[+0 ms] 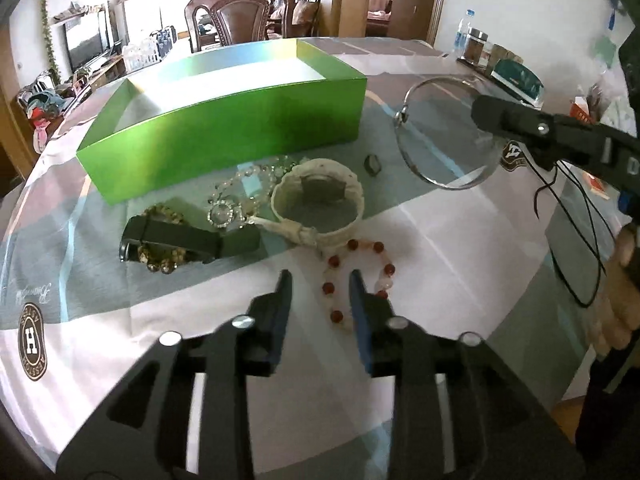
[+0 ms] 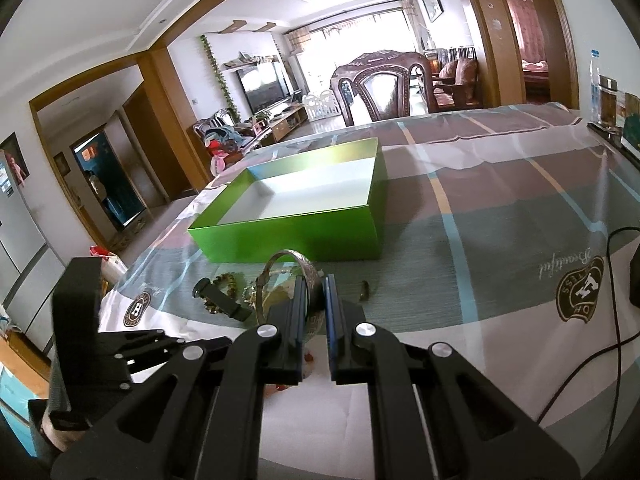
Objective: Organize jewelry
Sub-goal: 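Grasp the red bead bracelet with the left tool while the right tool holds the bangle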
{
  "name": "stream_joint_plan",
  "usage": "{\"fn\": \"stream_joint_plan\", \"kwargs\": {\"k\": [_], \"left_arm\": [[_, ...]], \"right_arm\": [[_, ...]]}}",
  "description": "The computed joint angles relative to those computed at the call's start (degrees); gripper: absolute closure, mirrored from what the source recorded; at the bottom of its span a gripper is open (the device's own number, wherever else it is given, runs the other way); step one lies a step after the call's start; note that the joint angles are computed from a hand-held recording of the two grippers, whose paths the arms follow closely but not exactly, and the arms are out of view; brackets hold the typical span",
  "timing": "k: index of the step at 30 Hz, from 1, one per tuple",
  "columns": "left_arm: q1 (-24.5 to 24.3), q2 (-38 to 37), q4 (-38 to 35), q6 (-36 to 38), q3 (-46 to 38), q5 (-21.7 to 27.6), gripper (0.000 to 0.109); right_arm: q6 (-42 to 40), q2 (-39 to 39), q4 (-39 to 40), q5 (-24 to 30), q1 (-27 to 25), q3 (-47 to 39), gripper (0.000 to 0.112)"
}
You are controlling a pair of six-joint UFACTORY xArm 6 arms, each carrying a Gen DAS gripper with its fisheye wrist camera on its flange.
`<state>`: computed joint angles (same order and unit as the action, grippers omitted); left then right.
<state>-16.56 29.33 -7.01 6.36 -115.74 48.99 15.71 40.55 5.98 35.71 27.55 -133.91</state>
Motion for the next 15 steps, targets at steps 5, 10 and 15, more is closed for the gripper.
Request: {"fn": "stream_joint_plan", "kwargs": {"k": [5, 10, 15], "left_arm": [[-0.1, 2.2, -0.2, 0.9, -2.3, 2.2, 0.078], [-0.6, 4.0, 1.1, 1.1, -4.1, 3.0, 0.094], [0.3, 3.6, -1.9, 2.0, -3.3, 2.8, 0.101]], "right_arm": [[0.9, -0.4, -1.0, 0.2, 0.1, 0.3, 0.103], [1.1, -0.8, -1.4, 0.1, 0.2, 0.8, 0.103], [0.7, -0.7, -1.2, 0.5, 0.2, 0.5, 0.103]]}}
